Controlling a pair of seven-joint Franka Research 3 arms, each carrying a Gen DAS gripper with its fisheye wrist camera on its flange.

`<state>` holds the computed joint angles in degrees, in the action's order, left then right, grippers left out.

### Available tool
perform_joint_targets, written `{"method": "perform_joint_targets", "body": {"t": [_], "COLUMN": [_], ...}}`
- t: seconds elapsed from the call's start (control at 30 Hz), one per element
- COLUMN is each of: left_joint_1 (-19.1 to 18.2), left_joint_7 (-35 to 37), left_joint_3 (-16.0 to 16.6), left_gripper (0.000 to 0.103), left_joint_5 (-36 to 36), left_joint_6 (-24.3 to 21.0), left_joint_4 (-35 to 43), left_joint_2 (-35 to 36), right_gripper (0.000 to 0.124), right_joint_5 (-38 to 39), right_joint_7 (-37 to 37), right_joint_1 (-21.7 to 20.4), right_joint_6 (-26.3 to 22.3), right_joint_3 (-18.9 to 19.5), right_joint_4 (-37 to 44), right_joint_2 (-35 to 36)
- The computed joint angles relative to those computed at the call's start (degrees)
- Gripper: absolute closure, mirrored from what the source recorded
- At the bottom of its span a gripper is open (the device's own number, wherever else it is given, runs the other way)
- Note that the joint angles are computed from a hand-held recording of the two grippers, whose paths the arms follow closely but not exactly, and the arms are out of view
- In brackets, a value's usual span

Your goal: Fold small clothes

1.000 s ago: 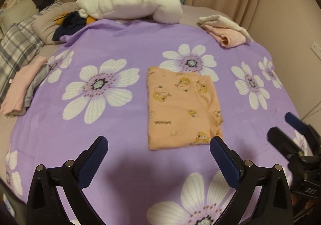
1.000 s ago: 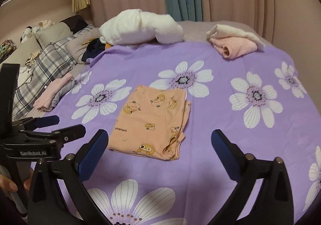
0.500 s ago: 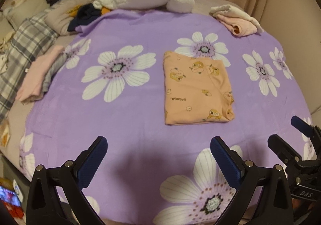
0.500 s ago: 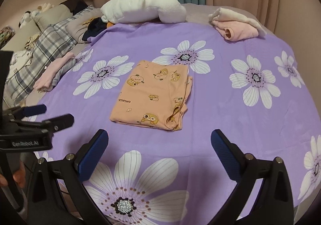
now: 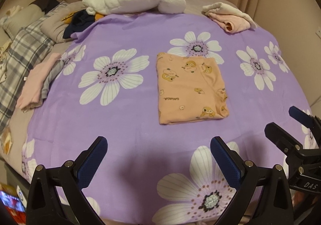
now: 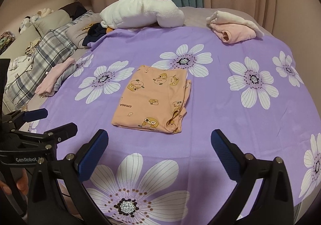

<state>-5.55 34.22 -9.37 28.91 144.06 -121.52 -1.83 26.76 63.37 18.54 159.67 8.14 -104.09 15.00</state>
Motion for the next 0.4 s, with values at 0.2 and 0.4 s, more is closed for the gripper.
{"method": "perform_joint_targets", "body": {"t": [0.2, 0.4], "left_joint_1": [0.04, 0.02], "left_joint_7": [0.36, 0.35], "left_joint_3": [0.12, 0.1], "left_gripper": [0.002, 0.002], "left_joint_5": [-0.68, -0.71], "left_joint_6": [0.12, -0.08], "left_joint_4": [-0.04, 0.0], "left_joint_2": [0.08, 0.15], "right_gripper": [0.021, 0.021], "right_joint_5": [-0.33, -0.51], "right_joint_7": [0.31, 0.15], "right_joint_1": [0.13, 0.19], "right_joint_6": [0.14, 0.09], "right_joint_3": [-0.11, -0.12], "right_joint_4": [0.02, 0.15], "right_joint_2": [0.02, -0.06]}}
